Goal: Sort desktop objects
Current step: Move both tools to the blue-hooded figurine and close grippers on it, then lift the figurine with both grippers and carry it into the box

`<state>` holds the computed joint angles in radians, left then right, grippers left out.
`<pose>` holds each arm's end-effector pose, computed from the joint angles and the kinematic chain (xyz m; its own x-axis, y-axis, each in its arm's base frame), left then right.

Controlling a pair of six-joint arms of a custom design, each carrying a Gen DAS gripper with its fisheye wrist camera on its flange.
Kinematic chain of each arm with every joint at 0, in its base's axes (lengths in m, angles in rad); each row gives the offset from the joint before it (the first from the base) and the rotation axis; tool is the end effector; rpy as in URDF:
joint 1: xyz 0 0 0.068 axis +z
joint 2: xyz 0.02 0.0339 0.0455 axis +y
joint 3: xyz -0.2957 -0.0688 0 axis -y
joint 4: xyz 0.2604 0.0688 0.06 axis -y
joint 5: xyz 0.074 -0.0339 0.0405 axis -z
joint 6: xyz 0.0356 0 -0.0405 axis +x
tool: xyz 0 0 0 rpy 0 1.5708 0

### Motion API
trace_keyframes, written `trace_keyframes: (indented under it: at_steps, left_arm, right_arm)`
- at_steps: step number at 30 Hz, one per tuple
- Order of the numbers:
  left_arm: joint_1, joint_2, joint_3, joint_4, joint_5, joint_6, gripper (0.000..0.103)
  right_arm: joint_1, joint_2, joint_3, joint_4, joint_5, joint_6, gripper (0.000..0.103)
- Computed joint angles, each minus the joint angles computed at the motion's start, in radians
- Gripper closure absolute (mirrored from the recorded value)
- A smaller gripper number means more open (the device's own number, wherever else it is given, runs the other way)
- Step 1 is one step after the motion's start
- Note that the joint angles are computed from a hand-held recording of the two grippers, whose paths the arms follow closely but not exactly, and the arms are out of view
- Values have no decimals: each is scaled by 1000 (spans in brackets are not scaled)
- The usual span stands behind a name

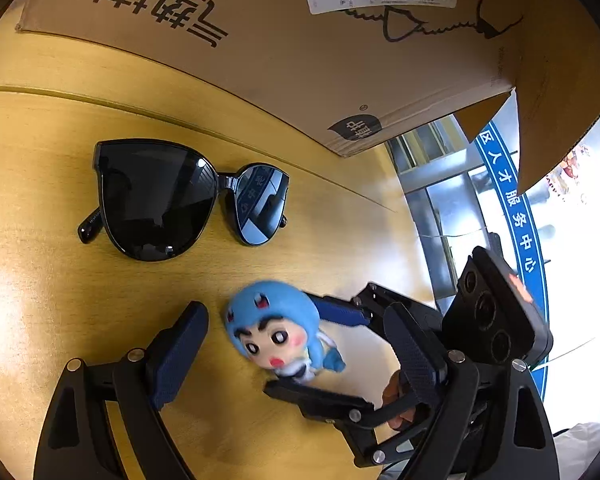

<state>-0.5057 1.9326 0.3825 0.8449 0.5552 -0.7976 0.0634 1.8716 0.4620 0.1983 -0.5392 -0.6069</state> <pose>0.2266 -0.1469 0.0634 -0.9420 -0.1736 -0.2873 0.1269 0.6081 -0.7836 0.2438 0.0338 0.0507 -0.6335 -0.5306 -0.5631 -0.7255 0.6602 0.1942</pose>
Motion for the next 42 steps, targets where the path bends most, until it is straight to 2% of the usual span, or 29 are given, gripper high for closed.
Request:
trace_keyframes:
  at_steps: [2,4,8,11,13,14,15,17,18,19,21,22,23,25,27,29,33,36,39,42]
  left_arm:
    - [-3,35,-9,68,29,-38,24]
    - [-23,47,-3,31,-4,-57,52]
    - [-48,87,-56,177,1,-125,52]
    - [-80,61,-90,211,-28,-169,52]
    - [-104,12,-122,221,-57,-195,52]
    - [-123,-53,-136,178,-82,-202,52]
    - [-141,-170,-139,43,-109,-199,52]
    - [-200,-421,-167,-140,-191,-210,52]
    - [-247,-546,-176,-201,-252,-215,52]
    - [-293,-672,-159,-314,-314,-210,52]
    - [-397,-923,-54,-646,-468,-180,52]
    - [-450,-1001,10,-769,-548,-159,52]
    - [-502,-1052,79,-871,-624,-136,52]
    - [-554,-1080,253,-1047,-725,-55,52]
    - [-547,-1060,396,-1153,-757,24,52]
    - [-479,-1001,577,-1262,-735,111,52]
    - [-223,-816,937,-1427,-547,231,52]
    - [-27,-614,1230,-1546,-388,286,52]
    - [141,-435,1459,-1649,-243,304,52]
    - [245,-177,1748,-1775,-158,289,52]
  right_arm:
    - [-21,-9,-19,8,-8,-12,41]
    - [-46,-18,-37,19,-16,-17,42]
    - [-100,-54,-76,0,-58,-53,42]
    - [-127,-90,-118,17,-83,-60,42]
    - [-128,-171,-174,31,-100,-49,42]
    - [-138,-241,-198,1,-113,-60,42]
    - [-148,-315,-219,-36,-127,-71,42]
    - [-140,-510,-239,-138,-153,-60,42]
    - [-148,-635,-235,-231,-180,-66,42]
    - [-157,-754,-222,-326,-209,-70,42]
    - [-188,-977,-169,-519,-274,-83,42]
    - [-211,-1068,-129,-605,-312,-90,42]
    - [-230,-1138,-84,-674,-348,-93,42]
    - [-221,-1171,23,-716,-372,-74,42]
    - [-203,-1155,141,-719,-385,-49,42]
    - [-142,-1048,295,-694,-354,1,42]
    - [-28,-774,640,-730,-261,51,42]
    - [46,-527,970,-845,-176,62,43]
    - [109,-290,1317,-1031,-67,59,46]
    - [145,-4,1694,-1220,16,92,47]
